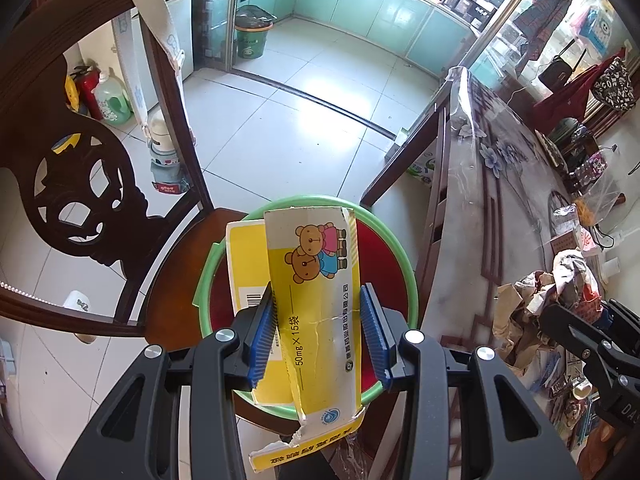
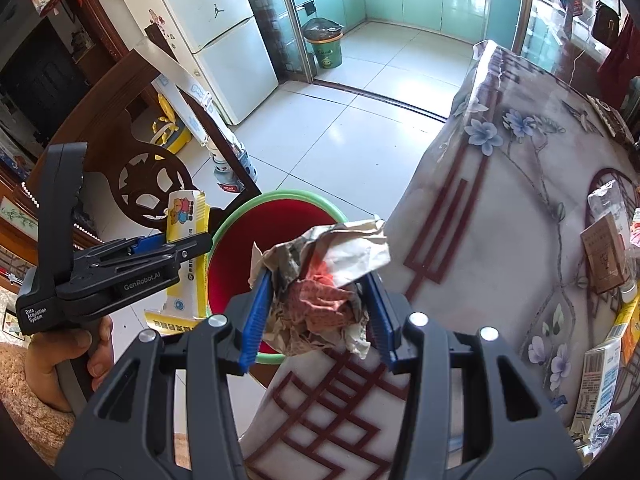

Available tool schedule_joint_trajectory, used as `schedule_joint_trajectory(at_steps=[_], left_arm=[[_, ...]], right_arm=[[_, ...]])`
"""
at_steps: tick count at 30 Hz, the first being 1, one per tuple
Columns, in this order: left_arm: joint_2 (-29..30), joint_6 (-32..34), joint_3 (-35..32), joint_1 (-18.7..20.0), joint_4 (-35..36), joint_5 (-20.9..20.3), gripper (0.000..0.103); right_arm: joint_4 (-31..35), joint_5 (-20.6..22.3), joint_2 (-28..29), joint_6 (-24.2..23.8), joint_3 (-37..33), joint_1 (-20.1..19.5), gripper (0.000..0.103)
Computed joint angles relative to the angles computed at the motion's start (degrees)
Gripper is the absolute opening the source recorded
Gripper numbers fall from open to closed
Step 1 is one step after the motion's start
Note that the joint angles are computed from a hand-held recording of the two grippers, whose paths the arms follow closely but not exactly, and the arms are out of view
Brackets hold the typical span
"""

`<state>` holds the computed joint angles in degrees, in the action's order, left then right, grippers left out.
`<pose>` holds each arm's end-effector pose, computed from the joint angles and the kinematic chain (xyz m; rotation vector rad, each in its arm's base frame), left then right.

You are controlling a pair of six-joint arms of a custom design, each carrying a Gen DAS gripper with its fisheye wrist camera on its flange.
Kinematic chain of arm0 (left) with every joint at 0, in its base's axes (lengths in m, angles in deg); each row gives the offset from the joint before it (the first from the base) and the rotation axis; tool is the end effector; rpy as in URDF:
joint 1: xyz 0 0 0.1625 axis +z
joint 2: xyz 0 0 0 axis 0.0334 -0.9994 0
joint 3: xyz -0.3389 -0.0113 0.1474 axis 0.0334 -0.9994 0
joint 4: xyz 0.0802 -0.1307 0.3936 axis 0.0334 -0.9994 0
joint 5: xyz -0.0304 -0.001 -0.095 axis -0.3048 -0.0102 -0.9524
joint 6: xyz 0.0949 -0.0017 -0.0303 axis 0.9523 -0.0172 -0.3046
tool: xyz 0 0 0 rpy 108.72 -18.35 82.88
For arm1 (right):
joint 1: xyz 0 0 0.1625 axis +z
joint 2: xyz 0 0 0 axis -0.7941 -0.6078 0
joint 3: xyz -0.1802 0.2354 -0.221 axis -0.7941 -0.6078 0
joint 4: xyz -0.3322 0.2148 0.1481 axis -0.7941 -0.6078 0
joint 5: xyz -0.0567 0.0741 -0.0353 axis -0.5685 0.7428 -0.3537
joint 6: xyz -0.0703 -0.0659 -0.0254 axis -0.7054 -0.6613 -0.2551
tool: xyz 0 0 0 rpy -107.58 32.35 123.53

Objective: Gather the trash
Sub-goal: 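Open both tools to drop the carton and foil into the bucket, then move both tools back over the trash on the table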

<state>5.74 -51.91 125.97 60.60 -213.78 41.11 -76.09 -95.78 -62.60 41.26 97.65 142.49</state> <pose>-0.1929 -0.8092 0.0162 -0.1767 2.4669 -0.6770 0.0954 -0.8485 0.1791 0.7470 -2.5551 0.2930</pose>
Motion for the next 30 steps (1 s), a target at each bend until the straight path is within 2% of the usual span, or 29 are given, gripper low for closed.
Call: schedule_joint_trajectory(at_steps=[2, 4, 6, 8, 11, 18, 22, 26, 30], left_arm=[[0.6, 0.2, -1.0, 0.1, 0.5, -0.1, 0.039], [1.1, -0.4, -1.9, 0.1, 1.4, 0.7, 0.042], [1.5, -1.5, -2.6, 0.1, 2.0, 1.6, 0.049], [1.6, -1.4, -2.8, 0.0, 1.4, 2.4, 0.067], [2.1, -0.9, -3.7, -0.1, 1.5, 3.1, 0.072], [5.8, 0.0, -10.0, -0.2, 5.4, 0.9, 0.074], [10.1, 4.2, -16.7, -0.8, 7.6, -1.1, 0.074], [15.2, 8.6, -24.8, -1.5, 9.6, -3.6, 0.074], [22.0, 11.6, -36.7, -2.0, 14.6, -6.2, 0.073]], right_arm=[[-0.1, 0.5, -0.3, 0.0, 0.3, -0.1, 0.045], [-0.5, 1.2, -0.6, -0.1, 0.8, -0.1, 0.056], [-1.3, 1.6, -1.1, -0.4, 1.8, -0.1, 0.057], [-1.8, 1.7, -1.3, -0.7, 2.2, -0.1, 0.058], [-2.7, 2.1, -1.8, -0.1, 2.5, -0.3, 0.067], [-4.9, 1.1, -3.1, 1.8, 3.3, -0.9, 0.07], [-10.4, -1.3, -6.0, 1.9, 6.7, -2.0, 0.071], [-15.9, -5.2, -9.4, 5.1, 9.3, -4.1, 0.071], [-22.0, -12.8, -14.5, 7.5, 14.2, -6.7, 0.071]])
